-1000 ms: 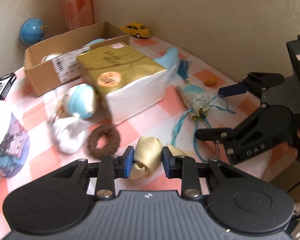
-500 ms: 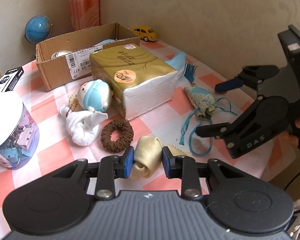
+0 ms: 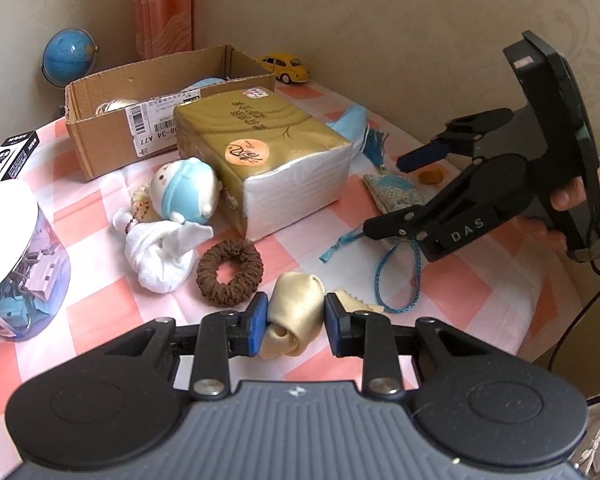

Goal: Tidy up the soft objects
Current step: 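Grasp the blue embroidered tasseled sachet with the right gripper while the left gripper holds the cloth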

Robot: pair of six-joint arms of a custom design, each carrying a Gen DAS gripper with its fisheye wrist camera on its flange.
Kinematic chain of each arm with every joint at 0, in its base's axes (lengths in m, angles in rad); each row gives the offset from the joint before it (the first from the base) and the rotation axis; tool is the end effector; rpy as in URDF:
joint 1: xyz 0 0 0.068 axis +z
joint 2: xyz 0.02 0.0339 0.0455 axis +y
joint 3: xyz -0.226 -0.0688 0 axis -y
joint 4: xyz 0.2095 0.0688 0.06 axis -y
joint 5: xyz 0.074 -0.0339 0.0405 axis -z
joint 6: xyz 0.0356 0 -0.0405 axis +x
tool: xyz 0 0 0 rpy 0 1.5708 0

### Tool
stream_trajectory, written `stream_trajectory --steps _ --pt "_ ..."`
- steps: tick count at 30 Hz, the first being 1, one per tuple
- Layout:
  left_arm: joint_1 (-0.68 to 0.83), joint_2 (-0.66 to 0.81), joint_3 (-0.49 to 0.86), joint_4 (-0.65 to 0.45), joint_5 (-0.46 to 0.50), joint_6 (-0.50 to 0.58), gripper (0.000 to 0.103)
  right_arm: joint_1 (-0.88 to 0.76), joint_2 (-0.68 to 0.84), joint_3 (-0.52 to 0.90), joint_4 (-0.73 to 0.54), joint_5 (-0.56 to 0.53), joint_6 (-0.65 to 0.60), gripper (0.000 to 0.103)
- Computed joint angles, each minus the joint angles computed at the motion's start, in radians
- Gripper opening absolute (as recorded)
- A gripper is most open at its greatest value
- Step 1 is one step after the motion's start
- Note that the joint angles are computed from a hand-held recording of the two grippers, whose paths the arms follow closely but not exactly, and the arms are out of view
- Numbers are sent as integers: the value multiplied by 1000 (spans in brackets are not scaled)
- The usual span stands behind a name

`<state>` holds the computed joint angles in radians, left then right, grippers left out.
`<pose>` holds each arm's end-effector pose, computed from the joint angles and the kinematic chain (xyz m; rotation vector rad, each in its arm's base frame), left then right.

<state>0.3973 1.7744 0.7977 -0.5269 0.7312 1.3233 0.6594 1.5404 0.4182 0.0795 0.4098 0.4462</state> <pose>0.2300 0.0707 0.0945 1.1401 2.2121 -0.5579 0.1761 0.1185 0.0845 -0.1255 2.4842 -0.0867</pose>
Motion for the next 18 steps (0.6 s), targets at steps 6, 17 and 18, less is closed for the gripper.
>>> stream_trajectory --steps 6,17,18 --pt "-6 5 11 -11 -4 2 29 25 -6 4 -2 -26 27 84" --pt "22 -14 0 -33 -7 59 29 150 -36 9 -60 -37 162 96" --pt "25 -13 3 -39 -7 67 29 163 -29 12 -63 -35 167 96"
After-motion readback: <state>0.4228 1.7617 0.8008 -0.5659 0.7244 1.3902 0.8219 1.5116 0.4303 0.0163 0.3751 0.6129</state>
